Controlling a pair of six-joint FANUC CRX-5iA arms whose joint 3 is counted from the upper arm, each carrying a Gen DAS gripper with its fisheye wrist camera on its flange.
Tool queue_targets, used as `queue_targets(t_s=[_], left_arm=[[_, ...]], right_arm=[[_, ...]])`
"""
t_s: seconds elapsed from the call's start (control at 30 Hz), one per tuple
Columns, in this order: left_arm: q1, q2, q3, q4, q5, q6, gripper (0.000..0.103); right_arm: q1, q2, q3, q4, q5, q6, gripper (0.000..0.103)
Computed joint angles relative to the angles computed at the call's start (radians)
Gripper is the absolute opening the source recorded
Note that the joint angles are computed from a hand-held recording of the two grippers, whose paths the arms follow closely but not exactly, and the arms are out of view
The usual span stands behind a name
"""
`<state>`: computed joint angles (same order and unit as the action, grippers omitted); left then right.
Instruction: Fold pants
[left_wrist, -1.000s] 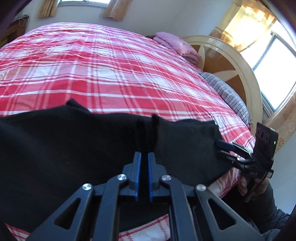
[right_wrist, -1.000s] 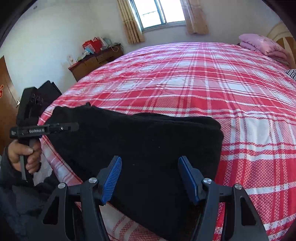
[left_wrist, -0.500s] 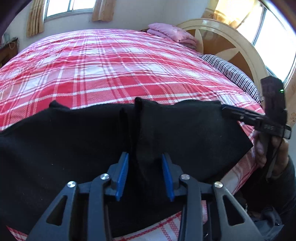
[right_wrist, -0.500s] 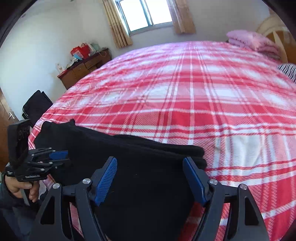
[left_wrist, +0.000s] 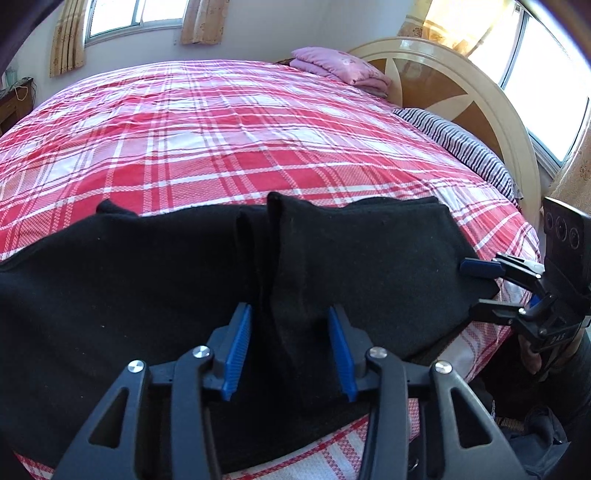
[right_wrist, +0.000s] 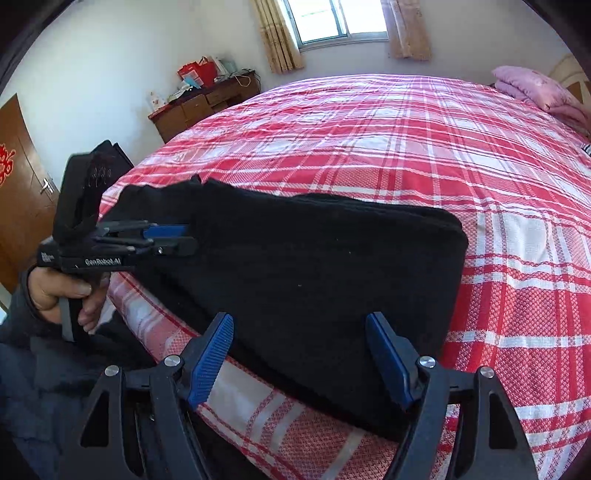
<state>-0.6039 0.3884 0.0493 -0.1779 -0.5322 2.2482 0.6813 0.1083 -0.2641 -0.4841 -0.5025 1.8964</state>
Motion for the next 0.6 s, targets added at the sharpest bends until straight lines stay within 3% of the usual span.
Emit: queue_targets(t_s=[0.13, 0.23, 0.3, 0.4, 0.5, 0.6], left_arm=[[0.008, -0.004, 0.002, 0.028, -0.023, -0.031, 0.048], [-0.02, -0.022, 0.057, -0.14, -0.123, 0.118, 0.065], [-0.024, -0.052, 0.05, -0.207, -0.135, 0.189, 0.071], [-0.01, -0.077, 0.04, -0.223, -0.157, 0.196, 0.072], [-0.015, -0.119, 0.053, -0.335, -0.258, 0.23, 0.072], [-0.006, -0.187, 0.01, -0.434, -0.368, 0.297, 0.073]], right_arm=[[-0.077, -0.019, 0.023, -0.199, -0.023, 0.152, 0.075], [-0.089, -0.052, -0.001, -0.272, 0.045, 0.224, 0.075], [-0.085, -0.067, -0.012, -0.289, 0.067, 0.249, 0.075], [-0.048, -0.078, -0.03, -0.245, 0.094, 0.228, 0.075], [0.01, -0.093, -0.074, -0.149, 0.171, 0.166, 0.075], [0.004, -0.104, -0.08, -0.199, 0.179, 0.226, 0.075]])
